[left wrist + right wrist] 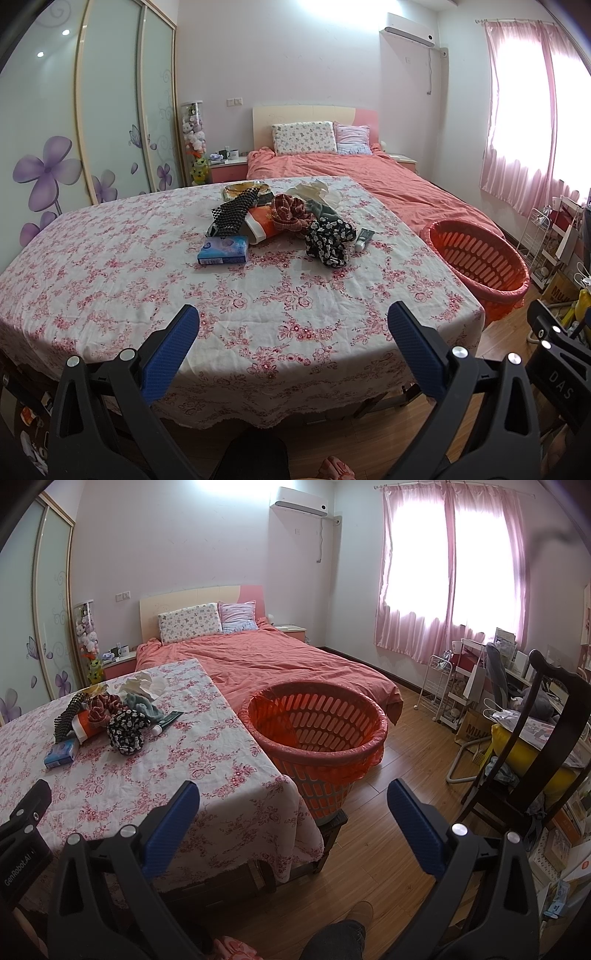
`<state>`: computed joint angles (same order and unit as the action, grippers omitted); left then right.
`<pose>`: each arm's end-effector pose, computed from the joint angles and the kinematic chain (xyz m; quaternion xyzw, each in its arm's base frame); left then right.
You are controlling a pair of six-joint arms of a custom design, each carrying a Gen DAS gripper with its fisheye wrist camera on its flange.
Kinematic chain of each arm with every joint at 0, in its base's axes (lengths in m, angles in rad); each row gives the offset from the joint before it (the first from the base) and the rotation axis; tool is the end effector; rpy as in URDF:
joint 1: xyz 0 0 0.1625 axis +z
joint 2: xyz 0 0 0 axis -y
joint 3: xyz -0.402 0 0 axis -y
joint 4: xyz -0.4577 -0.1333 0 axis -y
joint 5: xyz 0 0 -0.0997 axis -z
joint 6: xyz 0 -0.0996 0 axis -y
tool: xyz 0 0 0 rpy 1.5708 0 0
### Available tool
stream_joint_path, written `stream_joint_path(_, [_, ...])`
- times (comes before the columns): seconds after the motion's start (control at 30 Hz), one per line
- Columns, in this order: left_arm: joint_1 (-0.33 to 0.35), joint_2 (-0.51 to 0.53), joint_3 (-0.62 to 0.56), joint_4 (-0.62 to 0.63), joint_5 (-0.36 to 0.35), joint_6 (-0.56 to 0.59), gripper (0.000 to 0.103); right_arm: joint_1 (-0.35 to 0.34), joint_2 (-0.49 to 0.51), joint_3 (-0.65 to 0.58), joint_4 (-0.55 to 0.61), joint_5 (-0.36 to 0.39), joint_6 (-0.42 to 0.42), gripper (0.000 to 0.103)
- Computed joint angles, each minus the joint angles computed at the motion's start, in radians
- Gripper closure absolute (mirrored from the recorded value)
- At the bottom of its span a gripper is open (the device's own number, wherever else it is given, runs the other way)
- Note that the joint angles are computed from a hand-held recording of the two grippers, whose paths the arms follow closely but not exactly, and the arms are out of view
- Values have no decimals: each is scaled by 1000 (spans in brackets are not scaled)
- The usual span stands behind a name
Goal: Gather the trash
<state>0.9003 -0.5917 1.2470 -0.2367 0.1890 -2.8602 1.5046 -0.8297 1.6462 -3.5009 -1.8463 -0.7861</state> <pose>-0.2372 -0.6710 0.0091 -0.0124 0.7335 -0.5152 0.4431 0.0587 -0.7203 0.1727 0.2283 -0.8126 0.4285 0.3225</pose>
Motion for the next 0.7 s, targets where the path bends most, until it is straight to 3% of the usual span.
stream_joint_path(0.7, [8,13,-13,24,-8,-32,2,2,12,-17,8,1,2,4])
